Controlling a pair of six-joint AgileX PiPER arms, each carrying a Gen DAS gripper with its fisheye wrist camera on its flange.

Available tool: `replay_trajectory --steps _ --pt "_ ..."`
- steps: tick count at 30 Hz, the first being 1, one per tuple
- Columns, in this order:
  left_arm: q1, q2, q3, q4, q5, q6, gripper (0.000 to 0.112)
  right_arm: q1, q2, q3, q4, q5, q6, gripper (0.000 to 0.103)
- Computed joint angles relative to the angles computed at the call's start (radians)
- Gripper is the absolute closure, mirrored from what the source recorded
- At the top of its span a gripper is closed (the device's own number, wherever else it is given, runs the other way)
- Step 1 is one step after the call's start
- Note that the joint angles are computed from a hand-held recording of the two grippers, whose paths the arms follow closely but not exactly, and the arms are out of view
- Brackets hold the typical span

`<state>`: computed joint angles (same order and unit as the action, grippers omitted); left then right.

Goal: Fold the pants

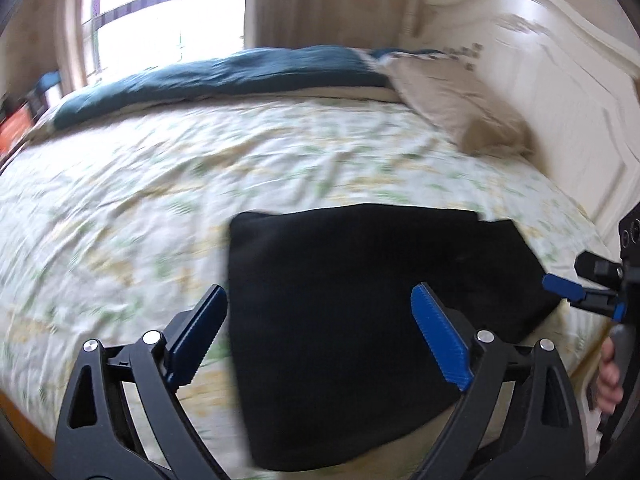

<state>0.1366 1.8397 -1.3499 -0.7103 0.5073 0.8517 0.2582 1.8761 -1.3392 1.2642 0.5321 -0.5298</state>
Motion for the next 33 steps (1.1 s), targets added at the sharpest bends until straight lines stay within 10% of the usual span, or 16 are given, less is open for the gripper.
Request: replay_trajectory --steps 6,19,22,33 --pt "0.15 0.076 -0.058 0.032 0.073 -0.066 0.019 -0.01 0.266 -0.372 -0.317 0.192 0.345 0.01" --pt "0.265 0.155 -0.042 0.002 0.125 -0.015 0.019 -0.041 0.363 -0.493 -0.254 0.369 0.289 0.014" --pt "0.258 0.163 -0.043 0.012 0.129 -0.027 0.019 -0.016 0.399 -0.581 -0.346 0.424 0.355 0.081" --pt "0.247 0.146 -0.046 -0.042 0.171 0.043 0.019 -0.015 0.275 -0.547 -0.467 0.359 0.388 0.091"
